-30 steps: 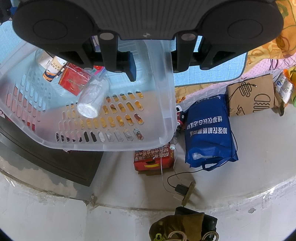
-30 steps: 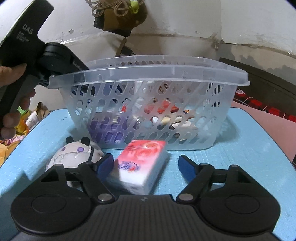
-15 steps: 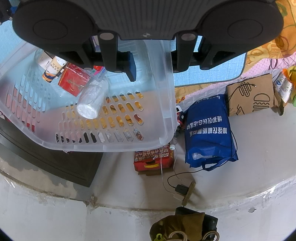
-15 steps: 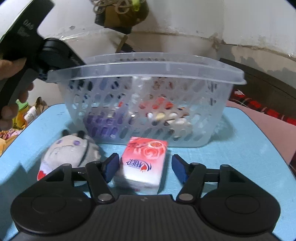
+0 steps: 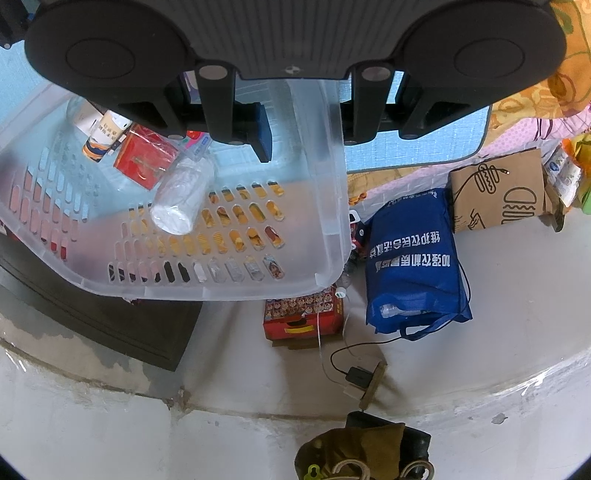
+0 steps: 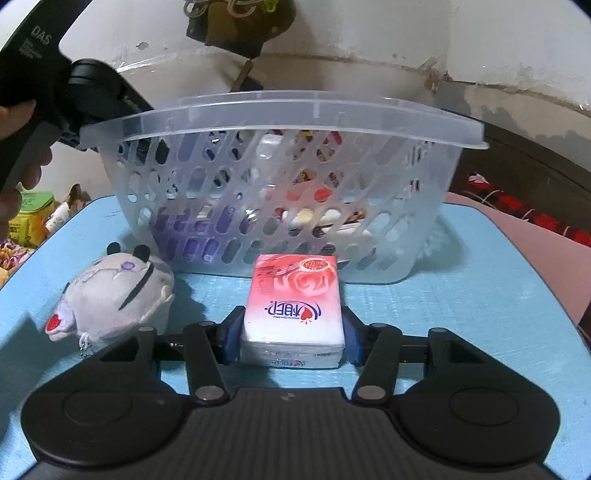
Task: Organize objects
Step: 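Grasp the pink tissue pack with the right tool and lift it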
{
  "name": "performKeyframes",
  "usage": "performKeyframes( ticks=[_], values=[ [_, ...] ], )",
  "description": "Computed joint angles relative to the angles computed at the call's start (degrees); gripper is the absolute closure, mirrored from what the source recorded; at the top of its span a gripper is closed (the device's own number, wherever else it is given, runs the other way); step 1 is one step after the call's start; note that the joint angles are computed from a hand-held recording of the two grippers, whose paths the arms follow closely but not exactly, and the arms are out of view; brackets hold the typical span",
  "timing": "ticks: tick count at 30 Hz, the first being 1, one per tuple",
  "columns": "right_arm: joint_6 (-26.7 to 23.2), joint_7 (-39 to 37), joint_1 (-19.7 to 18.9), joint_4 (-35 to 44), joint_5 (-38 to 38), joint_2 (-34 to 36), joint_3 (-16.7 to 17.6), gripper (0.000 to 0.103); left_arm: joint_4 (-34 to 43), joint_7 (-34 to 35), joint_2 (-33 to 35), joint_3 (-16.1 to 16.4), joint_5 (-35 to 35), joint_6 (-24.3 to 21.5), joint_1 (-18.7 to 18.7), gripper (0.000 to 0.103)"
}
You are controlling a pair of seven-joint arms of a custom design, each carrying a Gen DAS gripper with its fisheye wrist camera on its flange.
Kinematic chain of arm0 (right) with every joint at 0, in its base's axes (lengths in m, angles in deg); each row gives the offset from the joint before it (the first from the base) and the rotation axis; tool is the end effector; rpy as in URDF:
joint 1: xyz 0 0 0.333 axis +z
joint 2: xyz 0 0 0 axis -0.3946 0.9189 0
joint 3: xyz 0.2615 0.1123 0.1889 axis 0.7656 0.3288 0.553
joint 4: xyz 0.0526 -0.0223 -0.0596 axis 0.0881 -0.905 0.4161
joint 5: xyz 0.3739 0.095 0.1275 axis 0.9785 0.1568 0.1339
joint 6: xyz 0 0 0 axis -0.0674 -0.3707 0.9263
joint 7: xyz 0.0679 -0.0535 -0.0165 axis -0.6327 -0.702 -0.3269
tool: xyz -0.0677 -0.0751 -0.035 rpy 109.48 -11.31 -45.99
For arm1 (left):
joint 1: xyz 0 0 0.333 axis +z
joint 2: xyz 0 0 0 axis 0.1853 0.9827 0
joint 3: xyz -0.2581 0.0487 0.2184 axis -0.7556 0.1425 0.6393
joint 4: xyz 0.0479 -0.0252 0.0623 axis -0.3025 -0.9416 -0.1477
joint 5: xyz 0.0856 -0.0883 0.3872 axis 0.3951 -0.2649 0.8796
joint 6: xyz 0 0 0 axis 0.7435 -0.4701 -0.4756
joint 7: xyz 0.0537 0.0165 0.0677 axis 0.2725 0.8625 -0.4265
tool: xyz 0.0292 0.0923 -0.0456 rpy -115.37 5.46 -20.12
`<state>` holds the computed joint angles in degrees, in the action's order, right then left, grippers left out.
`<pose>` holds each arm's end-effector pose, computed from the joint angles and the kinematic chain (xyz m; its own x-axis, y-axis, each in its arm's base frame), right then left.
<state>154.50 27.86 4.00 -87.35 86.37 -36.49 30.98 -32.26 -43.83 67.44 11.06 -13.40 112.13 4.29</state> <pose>0.6043 0.2392 0.3923 0.3295 -0.9426 0.0537 -0.5331 -0.2327 -0.8134 0.6543 -0.1371 0.4253 0.0864 -0.9946 0.0583 -0.6362 -0.1001 -0.7650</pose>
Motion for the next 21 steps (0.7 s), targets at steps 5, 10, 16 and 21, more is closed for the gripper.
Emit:
performKeyframes(
  ticks=[5, 10, 16, 21],
  values=[
    [1.1, 1.5, -5.6, -1.1, -3.1, -0.8, 5.1, 0.047, 0.0, 0.0, -0.1, -0.3, -0.4, -0.6, 0.1, 0.082],
    [1.2, 2.9, -9.3, -2.2, -6.5, -1.6, 8.4, 0.047, 0.3, 5.0, -0.4, -2.0, -4.2, -4.5, 0.6, 0.091],
    [2.2, 7.6, -17.4, -4.2, -14.0, -2.5, 15.4, 0.047, -0.8, 5.0, -1.8, -2.1, -4.8, -7.3, 0.5, 0.093],
    [2.0, 11.2, -20.8, -5.1, -18.4, -3.2, 17.4, 0.047, -2.7, 6.4, -3.5, -2.6, -5.8, -8.0, 1.5, 0.093]
  ],
)
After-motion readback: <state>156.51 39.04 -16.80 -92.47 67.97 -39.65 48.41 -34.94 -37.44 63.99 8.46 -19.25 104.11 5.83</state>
